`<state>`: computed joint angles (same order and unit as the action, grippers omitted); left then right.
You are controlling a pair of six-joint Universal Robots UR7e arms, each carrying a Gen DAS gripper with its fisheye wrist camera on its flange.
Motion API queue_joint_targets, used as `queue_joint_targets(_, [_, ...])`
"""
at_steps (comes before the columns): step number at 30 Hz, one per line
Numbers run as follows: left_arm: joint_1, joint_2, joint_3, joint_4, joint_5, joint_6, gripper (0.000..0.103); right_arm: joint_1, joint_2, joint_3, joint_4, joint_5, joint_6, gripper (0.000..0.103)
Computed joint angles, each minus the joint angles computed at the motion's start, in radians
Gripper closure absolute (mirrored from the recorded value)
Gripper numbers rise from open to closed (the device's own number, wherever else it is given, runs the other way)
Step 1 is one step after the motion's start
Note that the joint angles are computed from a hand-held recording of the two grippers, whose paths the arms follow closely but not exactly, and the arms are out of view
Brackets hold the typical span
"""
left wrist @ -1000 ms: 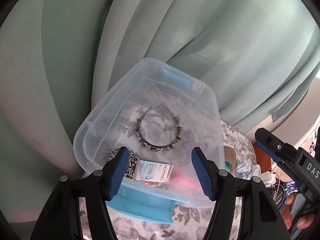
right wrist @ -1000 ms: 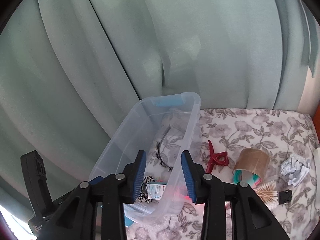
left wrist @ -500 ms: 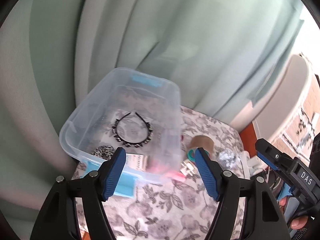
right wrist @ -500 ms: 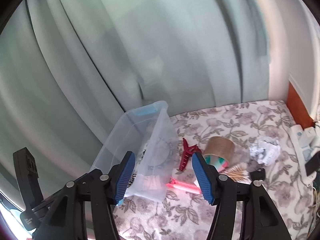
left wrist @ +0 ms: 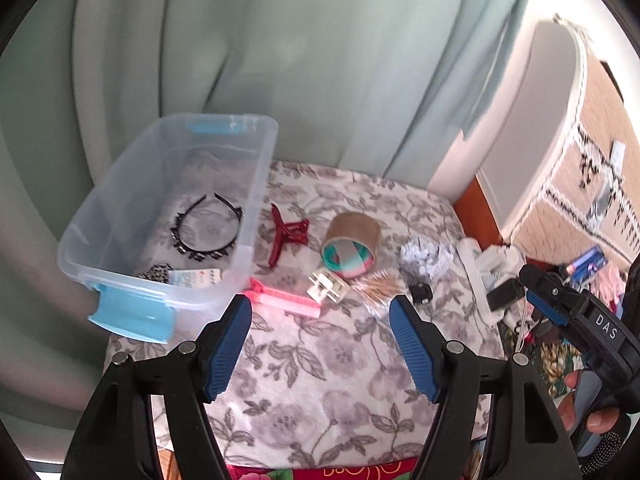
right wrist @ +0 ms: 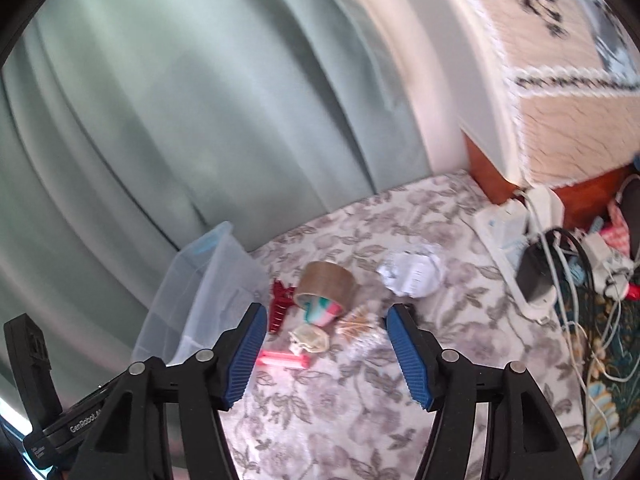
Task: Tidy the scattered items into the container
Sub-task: 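Move both grippers back over the remaining table items, then grasp the white hair clip with the left gripper while the right grasps the crumpled paper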
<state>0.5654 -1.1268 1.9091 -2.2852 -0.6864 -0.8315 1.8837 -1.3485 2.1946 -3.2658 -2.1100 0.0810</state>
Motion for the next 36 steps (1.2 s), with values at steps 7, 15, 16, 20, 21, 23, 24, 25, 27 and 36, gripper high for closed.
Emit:
queue_joint_targets(7, [0.052,0.086,-0.049,0.015,-0.071,0.031,0.031,-0.084,-0.015,0.027,0.033,0.011,0.034,0.037])
queue_joint_targets(15, [0.146,0.204,-0.131,-0.003,-0.129,0.087,0.031,-0.168,0.038,-0.010,0.085,0.031,0.036,0.036])
queue_joint_targets(16, [0.161,0.217,-0.144,-0.004,-0.134,0.090,0.031,-0.177,0.047,-0.019,0.092,0.034,0.034,0.035])
queue_joint_targets(20, [0.213,0.264,-0.190,-0.015,-0.155,0.098,0.031,-0.207,0.095,-0.069,0.110,0.048,0.006,0.032])
queue_joint_targets(21, [0.224,0.275,-0.199,-0.023,-0.160,0.104,0.031,-0.212,0.110,-0.086,0.112,0.049,-0.005,0.030])
queue_joint_targets(23, [0.244,0.294,-0.216,-0.034,-0.169,0.116,0.031,-0.224,0.138,-0.118,0.113,0.050,-0.021,0.024])
queue_joint_targets(24, [0.253,0.302,-0.223,-0.038,-0.172,0.119,0.031,-0.232,0.153,-0.135,0.113,0.053,-0.025,0.020])
queue_joint_targets(25, [0.262,0.310,-0.229,-0.043,-0.177,0.122,0.031,-0.240,0.166,-0.151,0.114,0.056,-0.027,0.019])
queue_joint_targets(27, [0.277,0.323,-0.240,-0.049,-0.181,0.129,0.031,-0.256,0.195,-0.187,0.119,0.055,-0.031,0.018])
queue_joint_targets(36, [0.296,0.355,-0.250,-0.140,-0.162,0.223,0.031,-0.310,0.296,-0.306,0.118,0.072,-0.036,0.017])
